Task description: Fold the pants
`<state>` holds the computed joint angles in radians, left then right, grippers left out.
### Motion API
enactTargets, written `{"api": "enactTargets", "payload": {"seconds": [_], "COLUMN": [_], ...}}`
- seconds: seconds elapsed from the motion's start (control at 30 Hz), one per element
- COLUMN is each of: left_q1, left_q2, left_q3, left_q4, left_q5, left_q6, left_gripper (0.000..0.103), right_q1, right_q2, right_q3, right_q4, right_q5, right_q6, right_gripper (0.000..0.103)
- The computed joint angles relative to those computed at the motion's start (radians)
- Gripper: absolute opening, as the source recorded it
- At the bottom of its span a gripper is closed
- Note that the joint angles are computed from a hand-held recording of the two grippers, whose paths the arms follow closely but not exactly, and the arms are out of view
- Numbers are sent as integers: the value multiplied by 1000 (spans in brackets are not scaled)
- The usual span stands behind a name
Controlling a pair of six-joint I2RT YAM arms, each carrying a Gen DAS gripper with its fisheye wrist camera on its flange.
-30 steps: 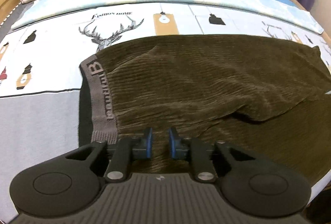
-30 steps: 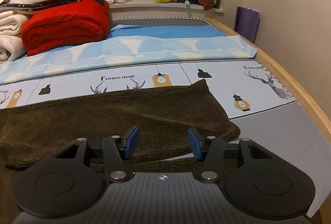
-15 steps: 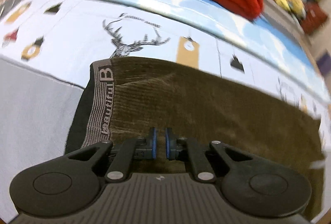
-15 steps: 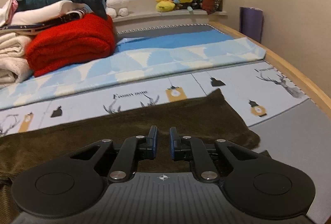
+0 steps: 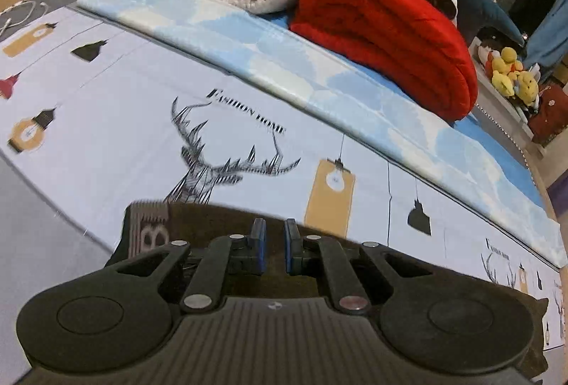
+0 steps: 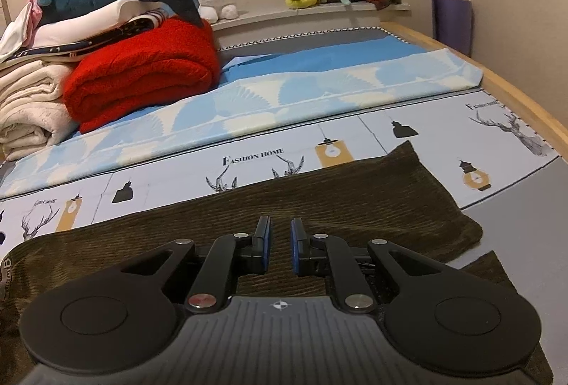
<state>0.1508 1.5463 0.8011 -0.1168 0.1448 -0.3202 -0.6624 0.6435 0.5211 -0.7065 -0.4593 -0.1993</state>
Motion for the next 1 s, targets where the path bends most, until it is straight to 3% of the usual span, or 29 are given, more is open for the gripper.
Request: {"api": "enactTargets", "payload": {"seconds": [0.17, 0.2, 0.23, 0.3, 0.4, 0.57, 0.67, 0.87, 0.93, 1.0], "left_q1": [8, 11, 15, 12, -14, -20, -21, -68, -81, -97], "left_q2": [139, 171, 205, 259, 323, 389, 408, 429, 402, 352], "left_q3": [63, 80, 102, 131, 158, 186, 192, 185, 162, 130], "left_q4": [84, 95, 99, 101, 117, 133, 127, 105, 115, 121], "left_q5": [23, 37, 57, 86, 72, 76, 102, 65, 45, 21], "left_q6": [100, 120, 146, 206, 337, 440, 501, 599, 622, 626], "left_gripper": [15, 24, 45, 71, 76, 77, 74, 13, 4, 3], "right_q1": [66, 91, 115, 146, 174, 160, 146, 132, 134, 141], "right_q2": [1, 4, 9, 23, 44, 98, 115, 145, 185, 238], "right_q3": [7, 4, 1, -4, -11, -18, -23, -31, -26, -23], "right_q4": [15, 28, 38, 55, 81, 119, 127, 108, 88, 74], "right_q5": [11, 28, 44, 63, 90, 104, 104, 117, 139, 185], "right_q6": [63, 78, 89, 100, 91, 63, 47, -12, -30, -40], "right_gripper": [12, 12, 12, 12, 12, 12, 12, 12, 12, 12]}}
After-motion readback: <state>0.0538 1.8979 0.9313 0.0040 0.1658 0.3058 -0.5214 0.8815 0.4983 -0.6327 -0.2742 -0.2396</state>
